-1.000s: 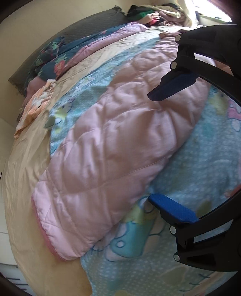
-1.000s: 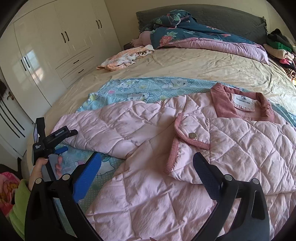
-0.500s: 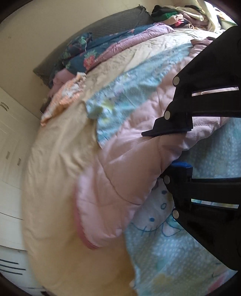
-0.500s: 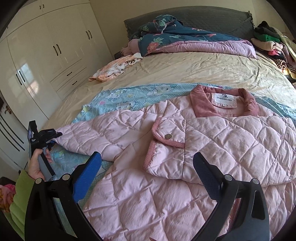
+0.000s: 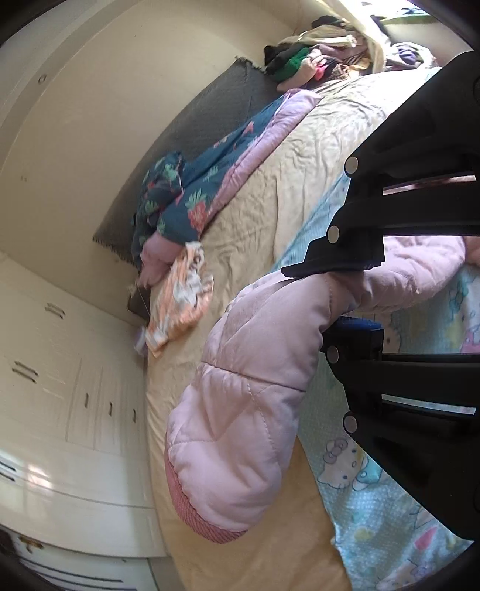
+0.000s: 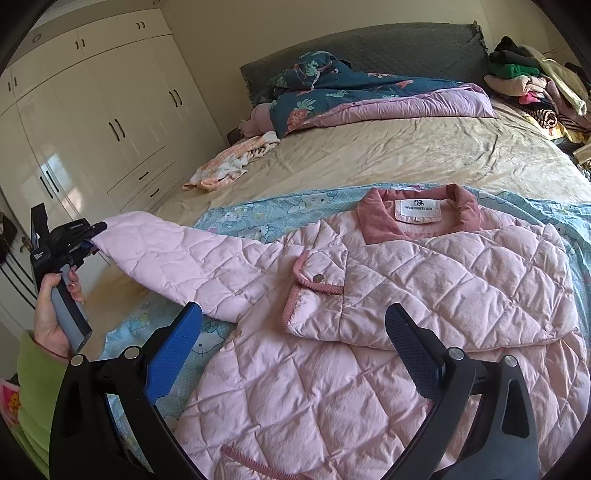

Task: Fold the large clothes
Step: 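Lift the sleeve with the left tool and fold it across the jacket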

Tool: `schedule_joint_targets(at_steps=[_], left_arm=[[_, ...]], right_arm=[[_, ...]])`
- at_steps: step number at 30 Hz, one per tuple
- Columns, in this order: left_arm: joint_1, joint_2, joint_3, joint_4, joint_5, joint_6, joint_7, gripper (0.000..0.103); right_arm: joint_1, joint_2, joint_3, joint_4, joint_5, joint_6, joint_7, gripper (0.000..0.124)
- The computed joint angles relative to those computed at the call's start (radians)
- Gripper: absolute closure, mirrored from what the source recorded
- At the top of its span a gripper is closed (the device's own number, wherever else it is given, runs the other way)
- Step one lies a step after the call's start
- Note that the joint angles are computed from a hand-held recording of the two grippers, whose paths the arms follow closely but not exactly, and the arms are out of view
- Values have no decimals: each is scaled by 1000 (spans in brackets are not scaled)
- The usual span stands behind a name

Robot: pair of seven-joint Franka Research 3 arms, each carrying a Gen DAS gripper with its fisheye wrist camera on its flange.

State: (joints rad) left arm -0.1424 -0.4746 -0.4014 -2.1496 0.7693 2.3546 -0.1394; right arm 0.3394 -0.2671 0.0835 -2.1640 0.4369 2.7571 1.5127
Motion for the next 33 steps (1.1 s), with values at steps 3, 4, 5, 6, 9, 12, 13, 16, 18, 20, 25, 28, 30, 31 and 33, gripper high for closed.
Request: schedule_joint_targets(at_steps=[3,4,5,6,9,12,13,16,18,20,25,28,30,31,33], left_arm=[[-7,43,-33,70,24,-26,24,92],[-13,60,-44,95,34,-33,30,92],[-20,73,-51,114,44,-40,33,92],[-27,94,-63,143,56,-52,39,92],[-51,159,-78,216,101,-76,46,93],[-89,210,-80,270,139,-99,49,93],[-103,232,-82,295,153,-110,54,93],[-145,290,-82,356,193,-135,67,93],[-176,330,-78,396,215,-149,82,93],[-209,365,-73,428,239,-158,93,93],[-293,468,-49,530,275,-177,131,93],[-341,524,-25,581,284,-179,157,93],[-375,558,-10,616,292,-185,178,93],[-392,579,-3,635,294,-186,190,94],[-423,620,14,674,292,-182,218,94]], right_arm=[[-2,-44,-13,-31,11,-1,-9,25],[-2,-59,-18,-41,16,-3,-15,25],[-7,-74,-19,-51,14,-6,-15,25],[-12,-86,-20,-59,11,-7,-15,25],[-18,-124,-33,-90,23,-7,-22,25],[-27,-159,-44,-120,33,-3,-23,25],[-26,-170,-50,-130,42,-1,-28,25],[-32,-197,-65,-156,59,-1,-33,25],[-34,-215,-77,-172,73,-3,-43,25],[-43,-234,-81,-191,77,-2,-45,25],[-70,-276,-93,-233,81,-4,-45,25],[-85,-296,-102,-259,86,2,-43,25],[-94,-307,-110,-272,91,-1,-37,25],[-97,-312,-114,-278,94,-4,-35,25],[-101,-322,-125,-291,100,-3,-41,25]])
